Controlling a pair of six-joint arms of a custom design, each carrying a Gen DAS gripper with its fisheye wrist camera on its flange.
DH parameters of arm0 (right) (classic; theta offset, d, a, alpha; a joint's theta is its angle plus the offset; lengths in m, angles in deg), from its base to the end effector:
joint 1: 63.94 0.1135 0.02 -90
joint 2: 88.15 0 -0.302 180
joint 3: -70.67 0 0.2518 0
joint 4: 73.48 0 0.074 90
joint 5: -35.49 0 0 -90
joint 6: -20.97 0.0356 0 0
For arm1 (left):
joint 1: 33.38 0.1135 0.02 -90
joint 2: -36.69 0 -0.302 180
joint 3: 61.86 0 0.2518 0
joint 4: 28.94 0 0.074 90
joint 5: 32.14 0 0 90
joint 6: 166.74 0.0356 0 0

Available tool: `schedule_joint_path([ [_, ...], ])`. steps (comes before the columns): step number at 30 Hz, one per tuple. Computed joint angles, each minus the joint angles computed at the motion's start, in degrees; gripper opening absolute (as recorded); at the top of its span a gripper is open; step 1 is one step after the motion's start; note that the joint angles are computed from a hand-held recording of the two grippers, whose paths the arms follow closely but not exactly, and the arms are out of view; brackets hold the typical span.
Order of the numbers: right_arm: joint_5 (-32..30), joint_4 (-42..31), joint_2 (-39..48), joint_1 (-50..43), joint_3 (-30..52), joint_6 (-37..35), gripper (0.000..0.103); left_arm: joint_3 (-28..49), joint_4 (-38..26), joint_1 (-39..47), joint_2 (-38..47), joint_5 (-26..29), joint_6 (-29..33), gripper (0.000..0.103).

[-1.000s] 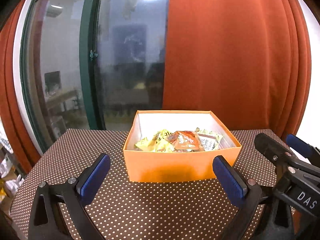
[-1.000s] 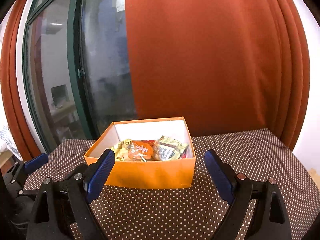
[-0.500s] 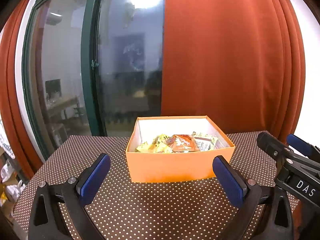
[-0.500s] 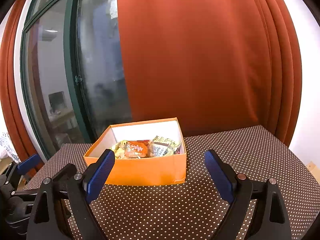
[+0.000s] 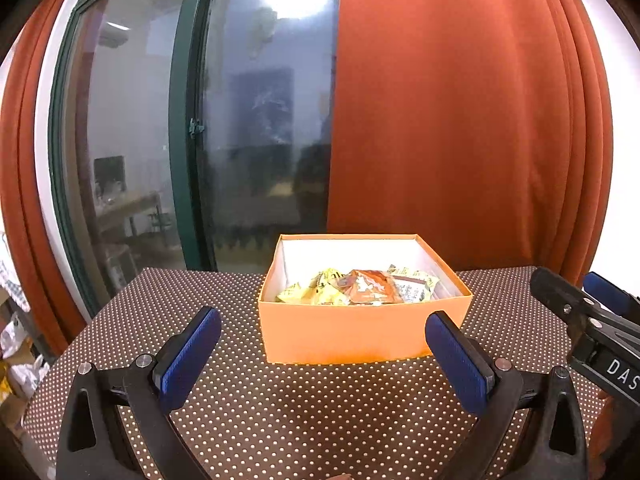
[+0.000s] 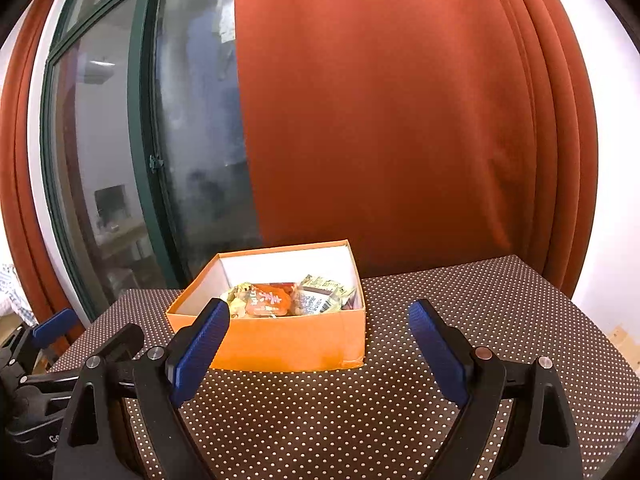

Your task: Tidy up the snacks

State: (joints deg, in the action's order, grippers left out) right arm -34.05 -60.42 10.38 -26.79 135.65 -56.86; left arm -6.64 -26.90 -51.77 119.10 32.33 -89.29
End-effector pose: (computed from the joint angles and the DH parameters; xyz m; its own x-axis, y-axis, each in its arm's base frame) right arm 0.3066 0.2167 0.2354 -0.3370 -0.0075 -0.9415 -0.2392 0.9679 0.0779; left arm 0.2897 -0.0801 0.2527 -0.3751 -0.0819 -0.9234 -0.1711 0.9851 -0.0179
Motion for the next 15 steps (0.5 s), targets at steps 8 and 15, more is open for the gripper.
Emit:
schedule_joint_path([
  [8, 1.06, 0.08, -0.04, 0.03, -0.93, 0.4, 0.093, 0.04, 0.34, -0.68, 0.66, -0.26, 0.33, 0.102],
  [15, 1.03, 0.15, -0.22, -0.2, -1.51, 0.79, 0.093, 0.13, 0.51, -1.35, 1.15, -0.25, 0.32, 0.103],
])
